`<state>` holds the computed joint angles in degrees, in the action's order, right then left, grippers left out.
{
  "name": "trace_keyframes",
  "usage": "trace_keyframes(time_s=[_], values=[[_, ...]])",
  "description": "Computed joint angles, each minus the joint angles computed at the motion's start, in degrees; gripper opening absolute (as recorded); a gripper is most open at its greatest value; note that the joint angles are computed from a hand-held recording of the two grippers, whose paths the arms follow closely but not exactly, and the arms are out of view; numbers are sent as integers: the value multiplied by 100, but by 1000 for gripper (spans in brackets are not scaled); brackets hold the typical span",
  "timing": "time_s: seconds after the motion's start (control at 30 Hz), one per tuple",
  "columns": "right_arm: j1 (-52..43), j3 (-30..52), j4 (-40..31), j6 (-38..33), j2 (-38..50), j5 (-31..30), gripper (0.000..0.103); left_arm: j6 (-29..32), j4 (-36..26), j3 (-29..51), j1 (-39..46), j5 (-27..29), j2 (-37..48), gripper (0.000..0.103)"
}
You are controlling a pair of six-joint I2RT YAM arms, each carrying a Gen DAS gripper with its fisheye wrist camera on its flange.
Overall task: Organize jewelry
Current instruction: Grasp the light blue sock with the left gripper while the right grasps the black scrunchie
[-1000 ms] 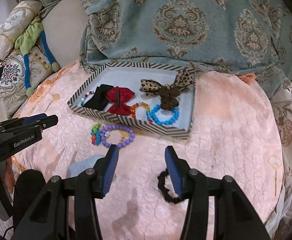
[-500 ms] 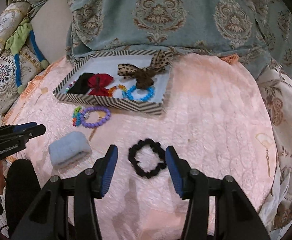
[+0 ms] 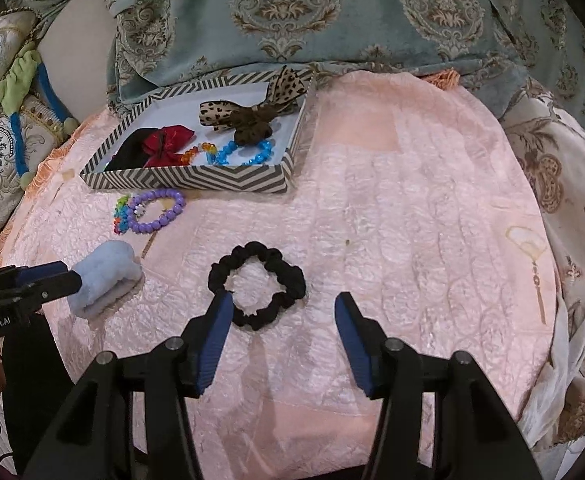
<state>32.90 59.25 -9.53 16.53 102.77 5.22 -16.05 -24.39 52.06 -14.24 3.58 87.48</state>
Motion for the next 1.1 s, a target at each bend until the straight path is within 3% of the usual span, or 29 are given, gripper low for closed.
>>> trace_keyframes(time_s=[0.13,0.5,0.63,0.67,0.73,0.87,1.1], values=[[-41,133,28,-6,203,-21,55,-11,186,-62,-20,-24,68,26],[-196,458,10,35,730,-246,54,-7,547,-17,34,148,674,42],[-204,625,-40,10,898,-319,18,51,656,-66,48,209,731,42],[-197,649,-44,-4,923,-313,11,51,683,-94,59,230,698,37],[-168,636,32,-37,915,-328,8,-10,717,-152,140,382,616,28],[-79,373,316,-45,563,-353,6,-119,671,-245,295,521,369,17],[62,329,286,-100,80,-347,6,-83,450,-94,211,45,-91,14]])
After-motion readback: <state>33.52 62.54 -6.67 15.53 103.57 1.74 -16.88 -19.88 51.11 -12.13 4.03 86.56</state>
